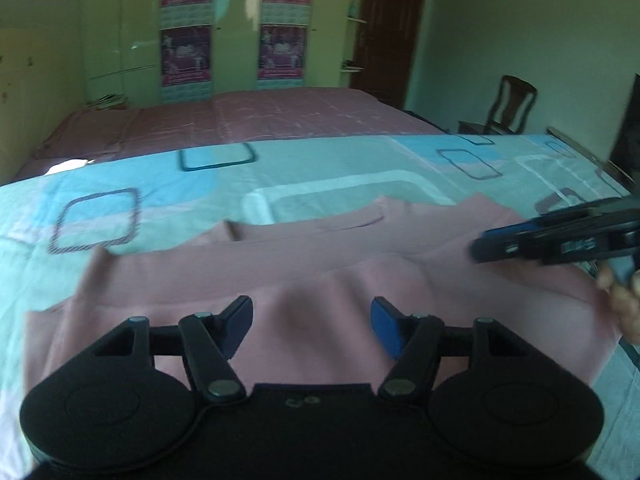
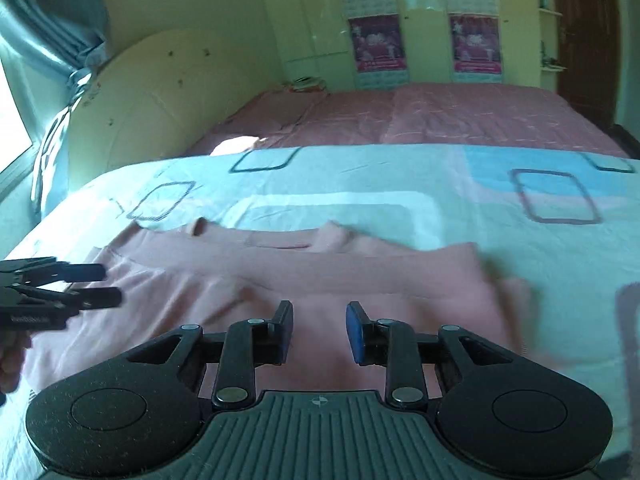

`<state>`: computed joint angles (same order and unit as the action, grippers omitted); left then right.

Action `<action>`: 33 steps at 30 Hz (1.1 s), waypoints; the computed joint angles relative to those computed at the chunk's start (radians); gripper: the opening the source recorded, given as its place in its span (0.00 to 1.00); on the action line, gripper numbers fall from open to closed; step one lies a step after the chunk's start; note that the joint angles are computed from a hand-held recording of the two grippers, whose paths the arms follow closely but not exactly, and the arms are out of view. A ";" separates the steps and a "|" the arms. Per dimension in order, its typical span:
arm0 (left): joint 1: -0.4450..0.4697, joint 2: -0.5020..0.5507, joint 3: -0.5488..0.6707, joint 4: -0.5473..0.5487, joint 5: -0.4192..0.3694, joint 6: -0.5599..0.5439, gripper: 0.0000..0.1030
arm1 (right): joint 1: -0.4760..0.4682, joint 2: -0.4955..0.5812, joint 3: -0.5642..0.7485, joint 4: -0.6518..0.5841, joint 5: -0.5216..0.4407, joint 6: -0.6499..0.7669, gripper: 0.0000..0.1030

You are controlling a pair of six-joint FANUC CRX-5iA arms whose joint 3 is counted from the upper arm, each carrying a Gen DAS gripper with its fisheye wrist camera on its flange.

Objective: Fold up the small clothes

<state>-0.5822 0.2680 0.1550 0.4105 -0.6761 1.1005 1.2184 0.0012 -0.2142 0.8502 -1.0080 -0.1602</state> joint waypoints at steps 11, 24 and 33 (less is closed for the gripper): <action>0.084 0.032 0.019 -0.175 0.042 0.098 0.78 | -0.051 -0.025 -0.134 0.058 -0.166 -0.175 0.28; 0.055 -0.059 -0.036 -0.197 0.059 0.166 0.75 | 0.046 0.003 -0.088 0.179 -0.183 -0.207 0.29; -0.086 -0.091 -0.090 -0.351 0.054 0.329 0.78 | 0.090 0.132 0.004 0.137 -0.058 -0.073 0.30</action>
<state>-0.6683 0.1767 0.0647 0.0599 -0.6223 1.4292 1.3085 0.1336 -0.2099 0.9868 -1.0660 -0.2337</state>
